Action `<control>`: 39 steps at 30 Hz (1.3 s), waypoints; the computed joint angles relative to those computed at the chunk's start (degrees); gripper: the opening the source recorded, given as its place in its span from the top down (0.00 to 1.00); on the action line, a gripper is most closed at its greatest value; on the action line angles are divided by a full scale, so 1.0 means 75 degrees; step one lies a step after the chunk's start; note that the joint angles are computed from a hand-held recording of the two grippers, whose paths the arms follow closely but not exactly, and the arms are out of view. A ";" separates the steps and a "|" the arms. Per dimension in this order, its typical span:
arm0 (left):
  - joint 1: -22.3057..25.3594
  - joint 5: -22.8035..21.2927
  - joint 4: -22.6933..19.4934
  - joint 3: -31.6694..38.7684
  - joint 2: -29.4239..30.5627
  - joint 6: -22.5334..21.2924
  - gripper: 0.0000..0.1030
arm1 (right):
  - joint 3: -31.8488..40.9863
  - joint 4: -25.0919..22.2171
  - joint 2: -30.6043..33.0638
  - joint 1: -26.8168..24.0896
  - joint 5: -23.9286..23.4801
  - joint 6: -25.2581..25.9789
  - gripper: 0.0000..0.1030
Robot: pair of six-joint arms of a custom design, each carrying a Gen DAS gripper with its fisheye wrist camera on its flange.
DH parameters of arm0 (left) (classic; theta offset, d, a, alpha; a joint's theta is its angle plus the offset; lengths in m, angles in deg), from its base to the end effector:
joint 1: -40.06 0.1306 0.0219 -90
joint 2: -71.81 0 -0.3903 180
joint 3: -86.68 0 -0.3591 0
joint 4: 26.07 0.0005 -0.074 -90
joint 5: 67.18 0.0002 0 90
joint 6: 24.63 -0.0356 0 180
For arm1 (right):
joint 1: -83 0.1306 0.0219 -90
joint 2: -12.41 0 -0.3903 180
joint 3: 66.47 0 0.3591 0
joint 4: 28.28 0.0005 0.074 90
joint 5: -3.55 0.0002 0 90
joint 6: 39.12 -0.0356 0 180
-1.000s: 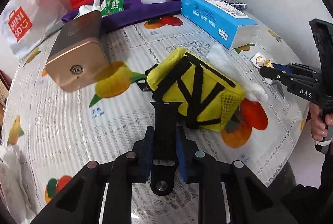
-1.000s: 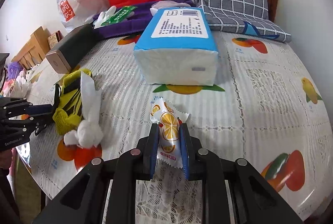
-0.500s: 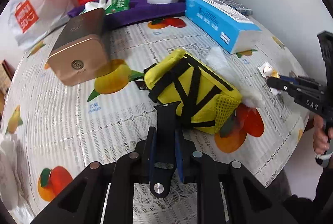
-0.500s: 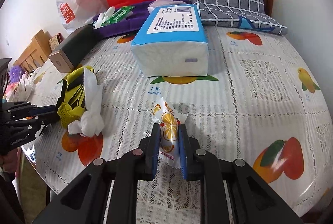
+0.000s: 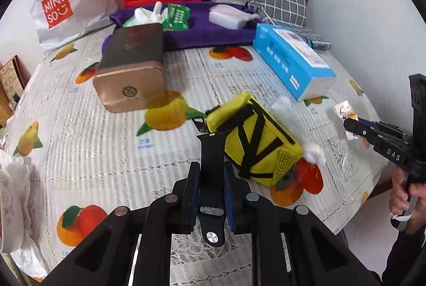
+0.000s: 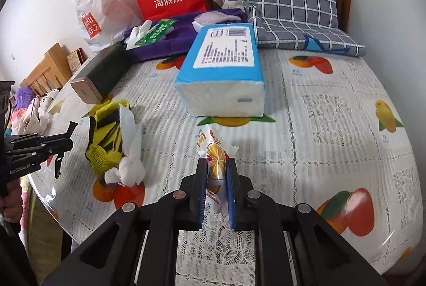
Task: Organize soft objects
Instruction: 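Lift the candy packet with the right tool while the left tool lifts the black strap, then carry candy packet and black strap onto the purple towel and open both tools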
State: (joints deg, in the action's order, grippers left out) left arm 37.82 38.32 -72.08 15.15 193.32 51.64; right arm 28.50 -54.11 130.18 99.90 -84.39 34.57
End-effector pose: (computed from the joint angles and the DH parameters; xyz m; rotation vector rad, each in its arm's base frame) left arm 0.6304 -0.0347 0.2893 0.4521 2.5273 -0.2763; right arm 0.5814 0.1748 0.2544 0.0040 2.4309 0.2204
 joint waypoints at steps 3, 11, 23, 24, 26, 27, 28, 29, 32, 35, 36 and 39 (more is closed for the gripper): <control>0.0025 0.0032 -0.0042 0.0146 0.0024 0.0059 0.84 | 0.0082 -0.0052 -0.0023 -0.0003 0.0006 0.0057 0.87; 0.0071 0.0127 -0.0211 0.0727 0.0148 0.0210 0.84 | 0.0390 -0.0141 -0.0127 -0.0022 -0.0016 0.0251 0.87; 0.0153 0.0019 -0.0724 0.2459 0.0851 0.0872 0.84 | 0.1582 -0.0607 0.0124 -0.0120 -0.0142 0.0519 0.87; 0.0157 -0.0003 -0.0790 0.2645 0.0939 0.0921 0.84 | 0.1703 -0.0658 0.0174 -0.0131 -0.0144 0.0526 0.87; 0.0168 -0.0033 -0.0963 0.3086 0.1159 0.1019 0.84 | 0.2027 -0.0779 0.0324 -0.0154 -0.0175 0.0562 0.87; 0.0172 -0.0057 -0.1080 0.3354 0.1297 0.1061 0.84 | 0.2247 -0.0875 0.0428 -0.0166 -0.0195 0.0584 0.87; 0.0172 -0.0075 -0.1143 0.3518 0.1380 0.1080 0.84 | 0.2393 -0.0937 0.0498 -0.0170 -0.0203 0.0598 0.87; 0.0172 -0.0090 -0.1225 0.3752 0.1500 0.1101 0.84 | 0.2564 -0.1007 0.0582 -0.0177 -0.0231 0.0617 0.87; 0.0185 -0.0029 -0.1461 0.4436 0.1854 0.1156 0.84 | 0.3173 -0.1238 0.0882 -0.0214 -0.0356 0.0661 0.87; 0.0177 -0.0030 -0.1802 0.5282 0.2291 0.1221 0.84 | 0.3849 -0.1491 0.1222 -0.0234 -0.0439 0.0727 0.87; 0.0174 -0.0032 -0.1959 0.5651 0.2484 0.1264 0.84 | 0.4128 -0.1603 0.1364 -0.0243 -0.0475 0.0759 0.87; 0.0178 0.0012 -0.2398 0.6639 0.2999 0.1351 0.84 | 0.4910 -0.1924 0.1770 -0.0248 -0.0552 0.0833 0.87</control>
State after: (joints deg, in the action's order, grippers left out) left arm 39.15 38.41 -90.07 64.95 215.82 61.78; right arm 65.33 -68.54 143.45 98.04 -88.53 40.82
